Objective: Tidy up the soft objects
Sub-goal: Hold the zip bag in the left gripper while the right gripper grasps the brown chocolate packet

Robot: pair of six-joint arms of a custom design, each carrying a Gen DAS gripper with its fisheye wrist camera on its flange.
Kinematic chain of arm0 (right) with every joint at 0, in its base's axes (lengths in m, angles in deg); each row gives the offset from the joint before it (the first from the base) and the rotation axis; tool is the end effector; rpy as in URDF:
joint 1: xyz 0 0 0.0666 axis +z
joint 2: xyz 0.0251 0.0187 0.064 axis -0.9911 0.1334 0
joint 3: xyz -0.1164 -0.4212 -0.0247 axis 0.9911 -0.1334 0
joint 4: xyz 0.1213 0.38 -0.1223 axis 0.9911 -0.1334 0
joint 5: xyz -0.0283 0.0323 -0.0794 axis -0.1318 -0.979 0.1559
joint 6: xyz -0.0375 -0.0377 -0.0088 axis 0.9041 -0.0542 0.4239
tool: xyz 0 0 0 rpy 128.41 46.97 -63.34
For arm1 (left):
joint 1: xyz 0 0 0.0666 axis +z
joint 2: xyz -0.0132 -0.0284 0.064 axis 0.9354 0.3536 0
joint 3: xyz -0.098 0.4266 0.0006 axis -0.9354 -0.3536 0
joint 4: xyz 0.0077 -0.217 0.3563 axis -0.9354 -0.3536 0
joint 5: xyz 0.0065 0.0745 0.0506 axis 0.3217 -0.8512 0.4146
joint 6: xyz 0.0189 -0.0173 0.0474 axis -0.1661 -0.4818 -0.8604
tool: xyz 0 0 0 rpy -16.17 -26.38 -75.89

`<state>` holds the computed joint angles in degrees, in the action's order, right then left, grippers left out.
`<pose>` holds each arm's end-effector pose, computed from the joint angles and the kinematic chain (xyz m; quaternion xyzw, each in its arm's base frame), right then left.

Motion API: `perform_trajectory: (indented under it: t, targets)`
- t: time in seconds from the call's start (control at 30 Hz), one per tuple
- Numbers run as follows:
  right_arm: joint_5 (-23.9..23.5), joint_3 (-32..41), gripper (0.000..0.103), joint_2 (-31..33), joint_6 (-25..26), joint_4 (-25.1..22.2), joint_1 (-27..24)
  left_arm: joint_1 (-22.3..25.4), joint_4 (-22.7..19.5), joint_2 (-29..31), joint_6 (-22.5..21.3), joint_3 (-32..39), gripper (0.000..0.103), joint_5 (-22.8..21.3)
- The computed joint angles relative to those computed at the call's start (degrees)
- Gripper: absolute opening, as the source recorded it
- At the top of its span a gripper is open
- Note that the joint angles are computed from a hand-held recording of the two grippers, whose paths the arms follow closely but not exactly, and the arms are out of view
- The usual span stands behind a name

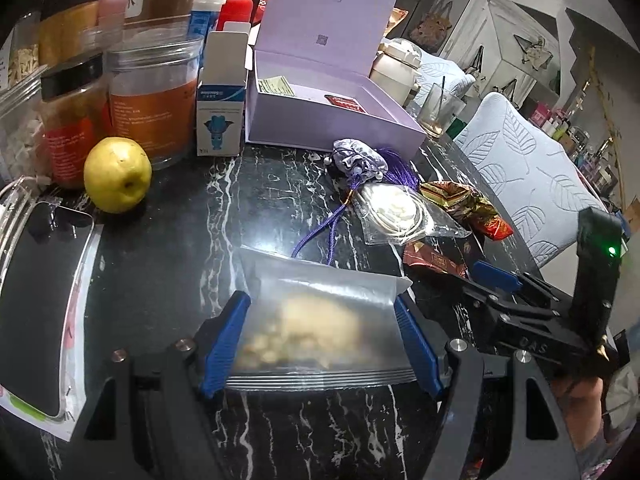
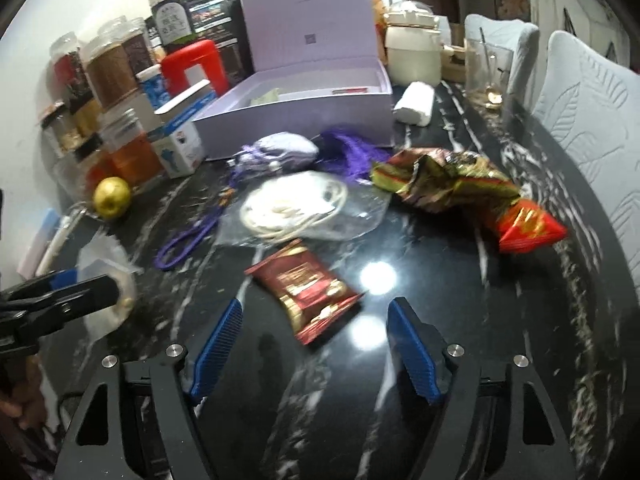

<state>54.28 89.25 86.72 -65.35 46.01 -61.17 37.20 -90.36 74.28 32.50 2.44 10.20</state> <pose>0.4078 0.1643 0.3724 -0.1890 0.9184 0.1494 0.3138 0.3255 -0.1981 0.3830 -0.0816 0.9267 -0.1501 0.3346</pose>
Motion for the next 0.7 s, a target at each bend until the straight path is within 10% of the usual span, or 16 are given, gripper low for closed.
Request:
perform_trajectory:
  t: [0.3, 0.7]
  targets:
    - [-3.1, 2.9, 0.076, 3.6, 2.7, -0.3, 0.1, 0.0, -0.5, -0.2, 1.1, -0.3, 0.073, -0.4]
    - [0.3, 2.2, 0.033, 1.9, 3.9, -3.1, 0.9, 1.0, -1.9, -0.9, 0.8, -0.3, 0.073, -1.9]
